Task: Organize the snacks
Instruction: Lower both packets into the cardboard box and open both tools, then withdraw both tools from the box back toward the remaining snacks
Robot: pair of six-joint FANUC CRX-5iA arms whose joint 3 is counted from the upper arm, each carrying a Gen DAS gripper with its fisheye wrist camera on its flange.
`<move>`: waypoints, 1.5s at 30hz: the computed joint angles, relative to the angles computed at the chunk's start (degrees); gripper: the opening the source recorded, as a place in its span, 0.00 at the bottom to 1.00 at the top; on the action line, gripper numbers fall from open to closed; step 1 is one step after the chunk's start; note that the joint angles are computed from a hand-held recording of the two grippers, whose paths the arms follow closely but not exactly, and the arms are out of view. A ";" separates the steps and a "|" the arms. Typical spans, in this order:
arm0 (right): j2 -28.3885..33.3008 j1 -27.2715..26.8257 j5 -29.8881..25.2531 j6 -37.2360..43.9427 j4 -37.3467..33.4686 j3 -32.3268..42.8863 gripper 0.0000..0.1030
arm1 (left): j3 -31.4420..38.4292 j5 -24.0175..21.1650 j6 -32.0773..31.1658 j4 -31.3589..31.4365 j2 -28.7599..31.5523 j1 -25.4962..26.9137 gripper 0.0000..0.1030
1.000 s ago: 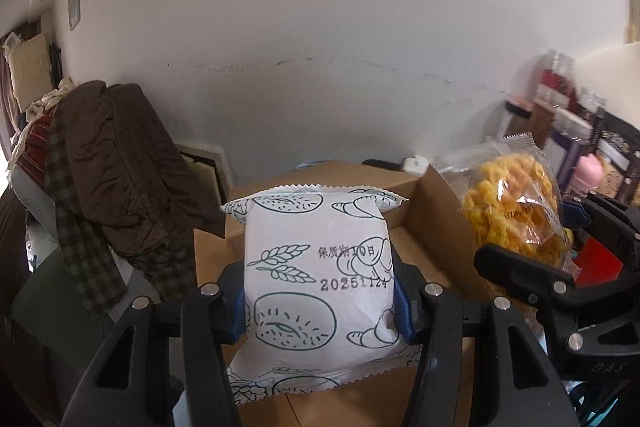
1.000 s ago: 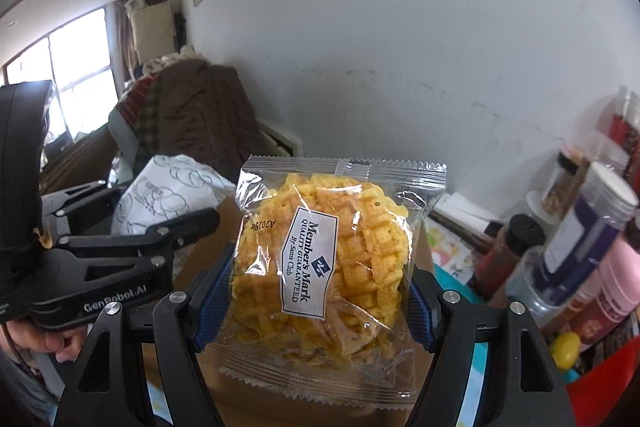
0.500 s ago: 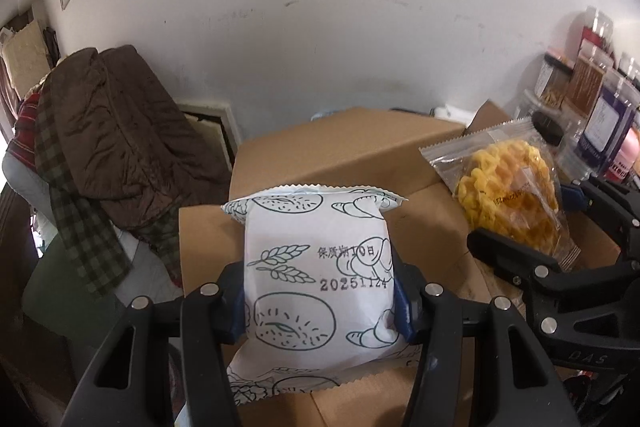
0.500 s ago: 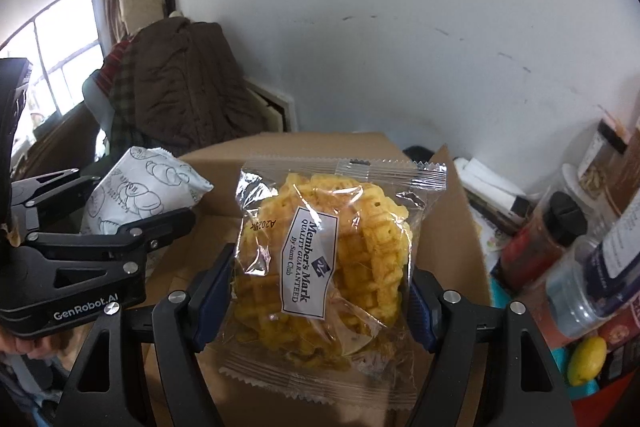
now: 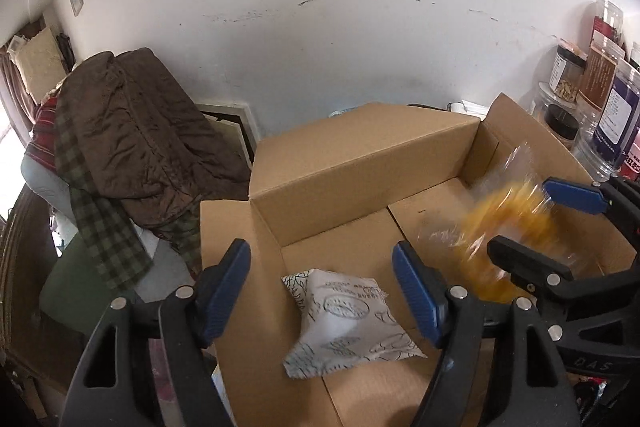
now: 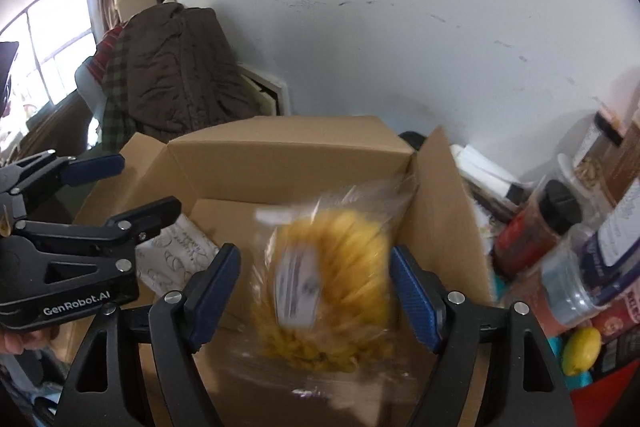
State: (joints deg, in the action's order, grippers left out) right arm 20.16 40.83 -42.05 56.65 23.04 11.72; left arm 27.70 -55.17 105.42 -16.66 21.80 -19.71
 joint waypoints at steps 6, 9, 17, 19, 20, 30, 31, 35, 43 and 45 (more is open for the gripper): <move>-2.92 0.84 0.57 -2.56 2.92 -2.81 0.77 | -2.00 0.81 1.20 -0.76 -2.91 -0.46 0.71; -5.05 1.62 1.18 -4.93 5.49 -4.95 0.77 | -3.04 1.28 2.03 -1.58 -4.75 -1.05 0.71; -11.45 4.25 1.98 -12.29 13.72 -10.81 0.77 | -6.24 3.54 3.25 -2.93 -10.45 -2.52 0.71; -12.86 4.84 2.13 -13.84 15.55 -12.04 0.77 | -7.06 4.10 3.70 -3.31 -11.88 -3.00 0.71; -14.07 5.28 2.31 -15.26 17.07 -13.16 0.77 | -7.60 4.42 3.94 -3.50 -12.83 -3.30 0.71; -22.50 9.12 1.26 -24.38 26.12 -20.37 0.77 | -11.67 6.73 6.08 -5.81 -19.94 -6.07 0.71; -23.30 9.61 0.85 -25.22 26.81 -20.98 0.77 | -11.98 6.85 6.30 -6.19 -20.52 -6.49 0.71; -26.05 11.30 -0.69 -28.06 29.05 -23.17 0.77 | -13.40 7.31 6.55 -6.95 -22.89 -7.92 0.71; -31.26 14.95 -4.33 -33.38 32.92 -28.23 0.80 | -17.20 8.32 6.90 -7.91 -27.21 -11.03 0.80; -32.47 15.88 -5.17 -34.55 33.81 -29.52 0.80 | -18.62 8.94 7.73 -8.75 -28.54 -12.04 0.81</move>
State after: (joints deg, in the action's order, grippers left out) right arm -12.31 56.71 -47.21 22.10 56.85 -17.80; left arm 9.08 -46.23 113.15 -25.42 -6.75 -31.75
